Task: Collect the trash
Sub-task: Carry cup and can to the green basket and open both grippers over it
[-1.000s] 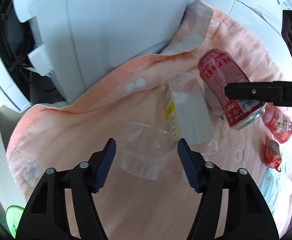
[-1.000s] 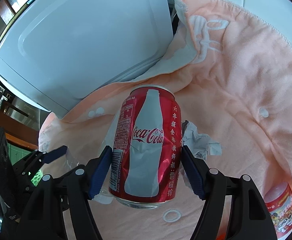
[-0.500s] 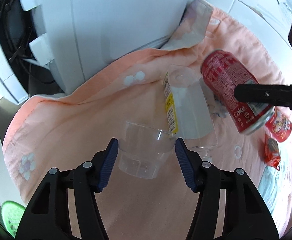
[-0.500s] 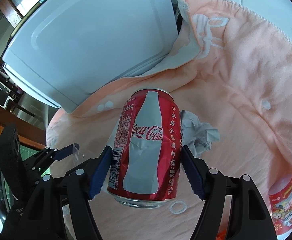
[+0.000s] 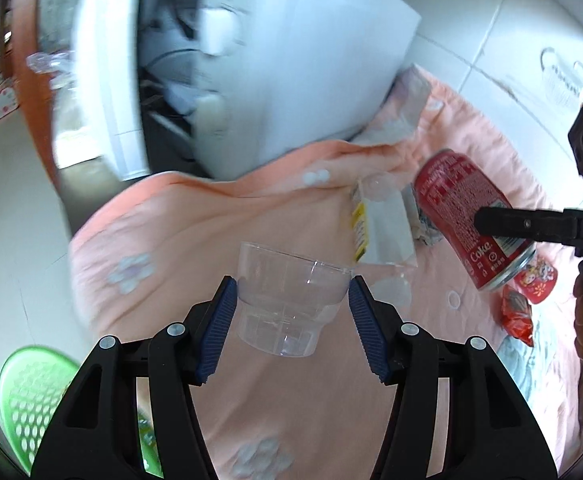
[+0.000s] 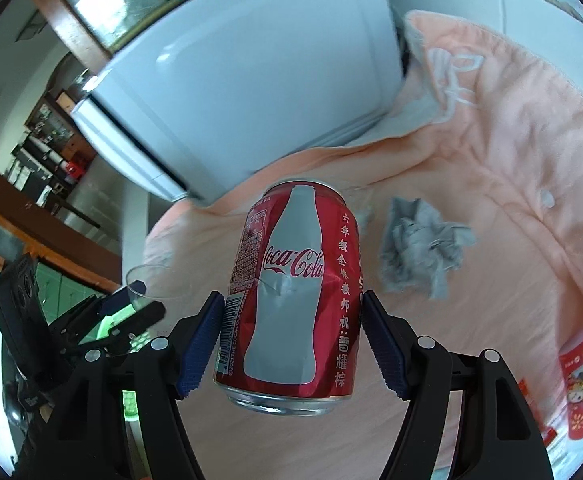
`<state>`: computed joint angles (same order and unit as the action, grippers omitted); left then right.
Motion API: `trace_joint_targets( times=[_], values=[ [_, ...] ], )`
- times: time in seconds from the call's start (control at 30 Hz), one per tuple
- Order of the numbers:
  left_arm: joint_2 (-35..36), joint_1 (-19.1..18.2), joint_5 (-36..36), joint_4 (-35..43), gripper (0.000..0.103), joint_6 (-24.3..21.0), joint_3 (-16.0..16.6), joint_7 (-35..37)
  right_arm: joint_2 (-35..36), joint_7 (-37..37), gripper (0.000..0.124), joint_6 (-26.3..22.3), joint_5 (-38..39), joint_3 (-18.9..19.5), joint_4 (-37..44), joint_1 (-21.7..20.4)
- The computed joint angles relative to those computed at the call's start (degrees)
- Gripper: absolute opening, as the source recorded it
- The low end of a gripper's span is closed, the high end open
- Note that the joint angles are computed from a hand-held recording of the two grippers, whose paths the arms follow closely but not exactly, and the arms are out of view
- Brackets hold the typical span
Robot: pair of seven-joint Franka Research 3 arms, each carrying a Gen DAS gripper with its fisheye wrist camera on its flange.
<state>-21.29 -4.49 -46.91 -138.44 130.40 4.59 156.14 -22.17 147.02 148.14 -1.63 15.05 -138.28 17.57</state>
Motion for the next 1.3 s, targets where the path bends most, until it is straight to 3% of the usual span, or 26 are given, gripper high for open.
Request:
trace_joint_targets(
  times=[0.2,0.37,0.67,1.0,1.3],
  values=[
    [-2.6,4.3,0.6,-0.7,0.057,-1.5,4.4,0.6,2.5,-1.7,0.067,2.9,1.3,1.3,2.6,3.4],
    [-2.5,9.1,2.5,-0.1,0.057,-1.0,7.7,1.2,8.6,-4.7,0.067,6.6,3.1,1.6,7.4,7.2],
    [5.9,17.6,6.2,3.4,0.057,2.6,9.3,-1.4,26.7,-11.4,0.067,9.3,7.5,0.4,22.5,16.4],
    [12.1,24.0,8.8,5.3,0.059,6.4,7.2,-4.6,47.9,-16.0,0.067,2.1,6.3,-3.4,46.4,25.4],
    [15.2,27.4,9.0,6.8,0.06,7.0,6.0,-5.4,57.3,-16.0,0.067,-3.4,6.1,-6.4,58.5,29.7]
  ],
)
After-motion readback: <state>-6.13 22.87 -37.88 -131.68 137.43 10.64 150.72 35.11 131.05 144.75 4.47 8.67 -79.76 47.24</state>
